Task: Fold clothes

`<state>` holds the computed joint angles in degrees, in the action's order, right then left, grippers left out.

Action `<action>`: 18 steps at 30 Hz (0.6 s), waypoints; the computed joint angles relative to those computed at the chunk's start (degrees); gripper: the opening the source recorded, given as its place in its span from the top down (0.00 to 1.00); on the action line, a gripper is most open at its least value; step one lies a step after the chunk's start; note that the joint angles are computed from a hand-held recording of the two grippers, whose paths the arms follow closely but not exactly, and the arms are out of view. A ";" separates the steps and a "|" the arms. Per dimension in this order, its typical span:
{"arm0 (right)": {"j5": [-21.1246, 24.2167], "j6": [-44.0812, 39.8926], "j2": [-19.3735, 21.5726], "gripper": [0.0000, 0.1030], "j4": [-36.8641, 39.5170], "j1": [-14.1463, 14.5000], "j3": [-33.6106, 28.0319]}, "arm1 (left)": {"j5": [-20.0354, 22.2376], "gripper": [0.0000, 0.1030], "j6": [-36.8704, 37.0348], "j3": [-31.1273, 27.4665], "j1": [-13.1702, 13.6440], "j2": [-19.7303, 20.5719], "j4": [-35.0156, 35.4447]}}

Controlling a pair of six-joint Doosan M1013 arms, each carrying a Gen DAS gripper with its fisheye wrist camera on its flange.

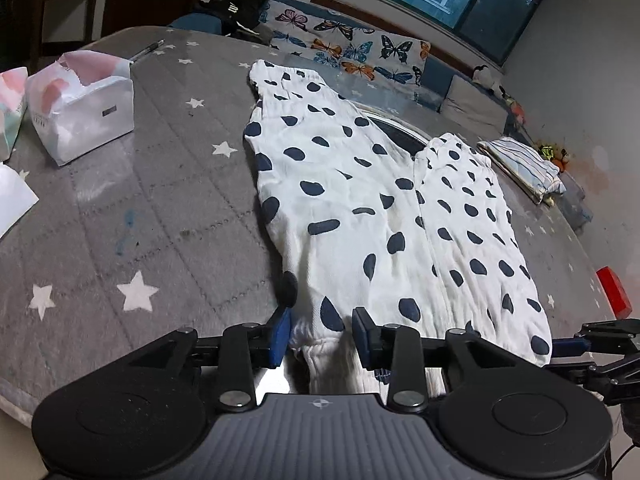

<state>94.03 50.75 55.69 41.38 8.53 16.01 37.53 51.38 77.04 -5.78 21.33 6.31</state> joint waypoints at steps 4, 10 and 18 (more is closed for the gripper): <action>0.15 -0.85 -0.85 0.60 0.95 0.00 1.60 | -0.05 0.71 1.96 0.31 0.25 -0.44 -2.97; -1.16 0.71 -1.40 0.85 0.06 0.33 3.39 | 0.34 0.86 4.52 0.13 0.45 -0.43 -5.12; -1.52 -1.98 -2.78 0.93 0.96 -1.00 3.95 | 2.41 0.91 13.32 -0.07 0.99 -1.15 -11.25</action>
<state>92.51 48.77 52.92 42.34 7.54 19.96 39.94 64.70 76.98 -4.78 20.18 -4.94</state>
